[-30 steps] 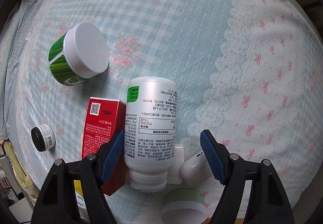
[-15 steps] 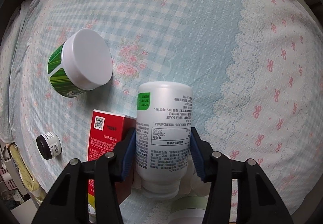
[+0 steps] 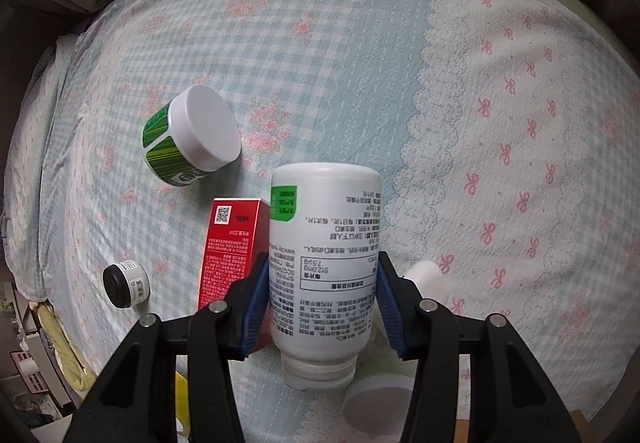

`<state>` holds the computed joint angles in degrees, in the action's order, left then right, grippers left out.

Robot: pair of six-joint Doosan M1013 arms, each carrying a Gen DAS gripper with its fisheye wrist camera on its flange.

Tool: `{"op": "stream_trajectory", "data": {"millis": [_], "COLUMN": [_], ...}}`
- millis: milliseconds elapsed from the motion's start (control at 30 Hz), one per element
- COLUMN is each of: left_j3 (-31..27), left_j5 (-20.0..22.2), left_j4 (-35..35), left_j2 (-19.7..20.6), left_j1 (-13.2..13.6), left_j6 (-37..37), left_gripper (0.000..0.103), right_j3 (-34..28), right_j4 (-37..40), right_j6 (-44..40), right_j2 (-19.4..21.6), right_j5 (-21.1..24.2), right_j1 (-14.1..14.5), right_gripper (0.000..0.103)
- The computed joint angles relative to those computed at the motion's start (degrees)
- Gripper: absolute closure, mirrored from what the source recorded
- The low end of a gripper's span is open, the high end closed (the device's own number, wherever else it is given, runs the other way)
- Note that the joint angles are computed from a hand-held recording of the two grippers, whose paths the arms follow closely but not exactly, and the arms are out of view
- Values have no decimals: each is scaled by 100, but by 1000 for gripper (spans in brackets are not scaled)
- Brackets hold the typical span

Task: Organize rigid objects
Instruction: 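Carry tape roll and pill bottle into the cardboard box and release both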

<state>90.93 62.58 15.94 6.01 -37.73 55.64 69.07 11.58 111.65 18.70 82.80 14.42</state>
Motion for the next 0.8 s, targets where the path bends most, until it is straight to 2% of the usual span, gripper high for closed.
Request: {"op": "stream_trajectory", "data": {"millis": [167,467,633,800], "left_j3": [-243,-1196,-1665,-2044], "left_j5": [100,593,594,591], "left_j4": [-6,-861,-968,-1143], "left_j2": [-166,-336,-360,-281], "left_j1": [-18,100,-31,-303], "left_j6": [269,1760,2416,2694], "left_gripper": [6,6,6,6], "right_j3": [103,441,615,934], "right_j4": [-65,-192,-830,-1238], "right_j6": [300,1571,2341,2894], "right_j2": [-390,-1533,-2180,-2762], "right_j5": [-176,-309,-245,-8], "right_j1": [61,46,152,151], "right_gripper": [57,57,57,57]}}
